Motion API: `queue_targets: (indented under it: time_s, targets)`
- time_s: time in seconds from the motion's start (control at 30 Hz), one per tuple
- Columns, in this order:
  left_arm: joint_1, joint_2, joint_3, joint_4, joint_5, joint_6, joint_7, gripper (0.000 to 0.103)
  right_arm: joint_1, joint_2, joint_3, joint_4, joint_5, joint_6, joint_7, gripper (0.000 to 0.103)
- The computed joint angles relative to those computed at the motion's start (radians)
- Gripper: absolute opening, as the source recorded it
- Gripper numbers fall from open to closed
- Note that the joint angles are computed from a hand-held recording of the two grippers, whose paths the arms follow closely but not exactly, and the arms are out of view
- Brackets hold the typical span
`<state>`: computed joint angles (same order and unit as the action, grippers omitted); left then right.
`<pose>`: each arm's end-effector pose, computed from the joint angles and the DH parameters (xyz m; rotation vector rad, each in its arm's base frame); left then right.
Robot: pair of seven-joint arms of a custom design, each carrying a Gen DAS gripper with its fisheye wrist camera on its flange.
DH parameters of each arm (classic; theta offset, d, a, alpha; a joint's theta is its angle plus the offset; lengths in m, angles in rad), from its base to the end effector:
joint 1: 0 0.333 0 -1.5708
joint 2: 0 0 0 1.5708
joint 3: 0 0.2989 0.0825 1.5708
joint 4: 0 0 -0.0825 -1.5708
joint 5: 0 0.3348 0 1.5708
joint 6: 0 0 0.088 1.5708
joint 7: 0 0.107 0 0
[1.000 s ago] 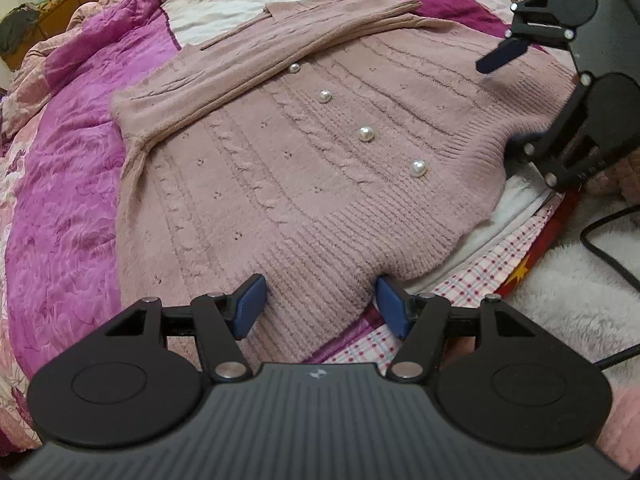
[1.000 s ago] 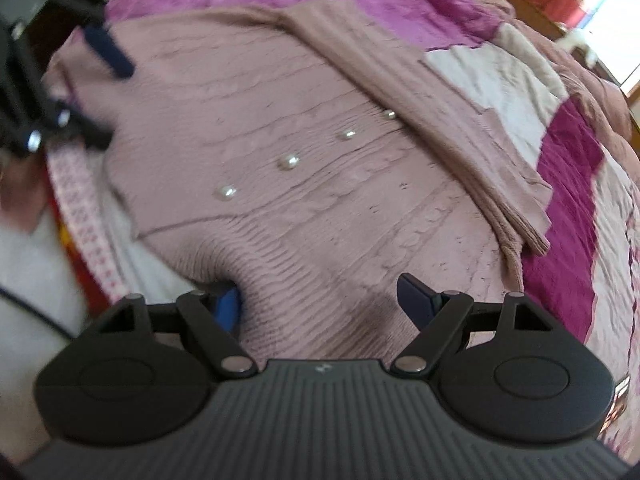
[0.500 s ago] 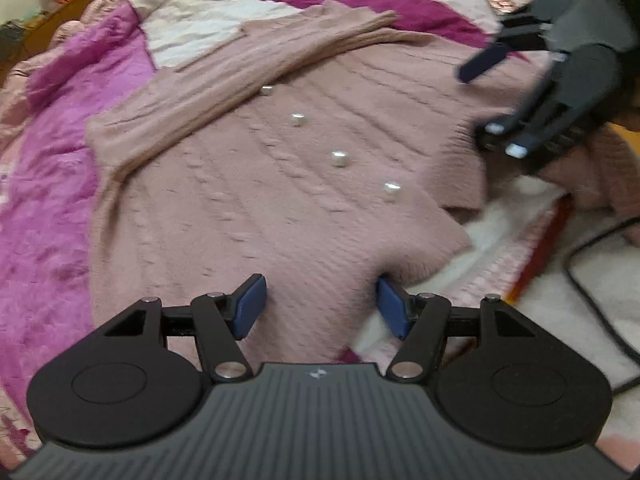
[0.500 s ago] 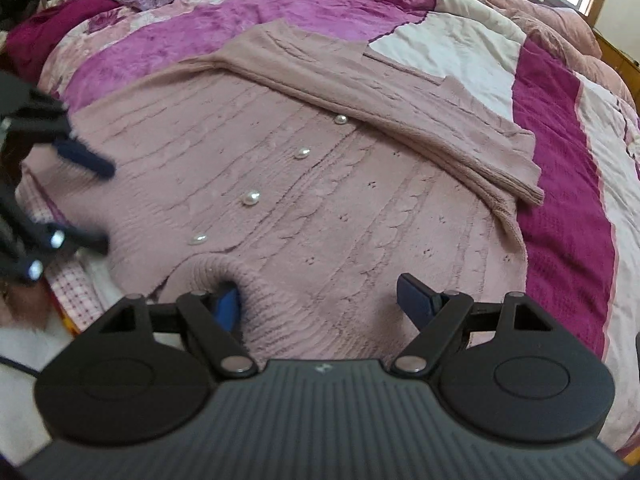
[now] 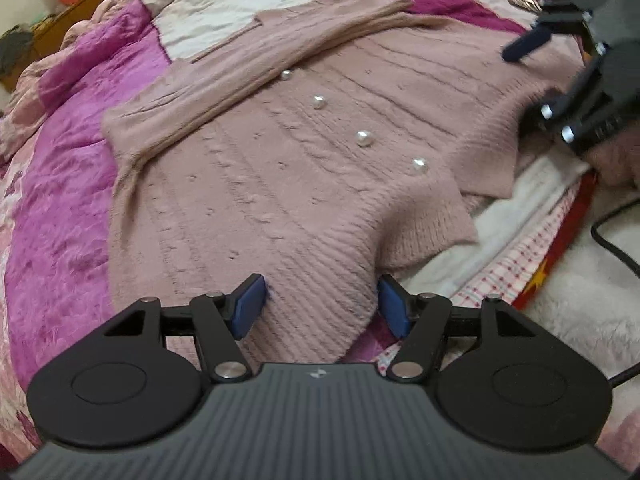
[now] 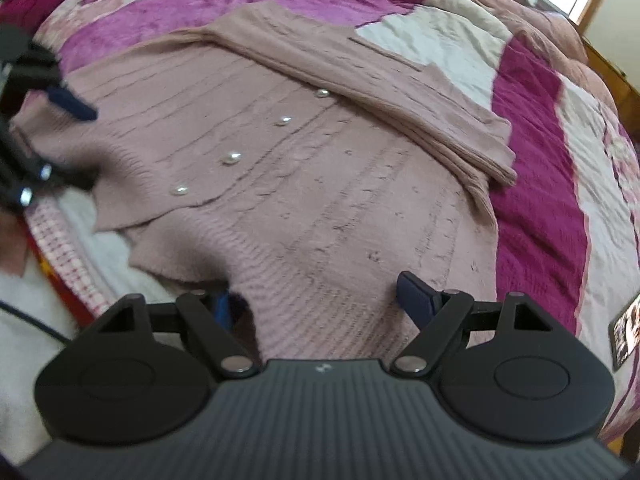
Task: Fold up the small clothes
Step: 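Move both open grippers to the cardigan hem, then close both grippers on the cardigan hem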
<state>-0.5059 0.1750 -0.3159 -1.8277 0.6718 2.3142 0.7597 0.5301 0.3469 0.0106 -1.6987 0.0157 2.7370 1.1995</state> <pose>0.4175 -0.4158 0.4808 -1.4634 2.1596 -0.4433 0.5587 0.3336 0.4800 -2.4012 0.8399 -0.5764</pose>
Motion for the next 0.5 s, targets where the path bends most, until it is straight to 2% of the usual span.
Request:
queue_targets:
  time_s: [0.13,0.3,0.4,0.5]
  targets:
    - [-0.011,0.029,0.006,0.018,0.042,-0.014,0.006,0.074,0.008,0.007,-0.012,0.002,-0.012,0.02,0.027,0.081]
    - [0.001,0.018,0.016,-0.005,0.042,0.025,-0.035,0.077,-0.006,-0.019,0.002,-0.023,-0.005,0.004,-0.013,0.081]
    - [-0.001,0.002,0.02,-0.023,0.077,0.035,-0.086,0.077,-0.06,-0.044,0.061,-0.026,0.091,-0.06,-0.128,0.081]
    - [0.001,-0.001,0.024,-0.024,0.11,0.039,-0.136,0.075,-0.084,-0.061,0.093,-0.026,0.155,-0.12,-0.249,0.081]
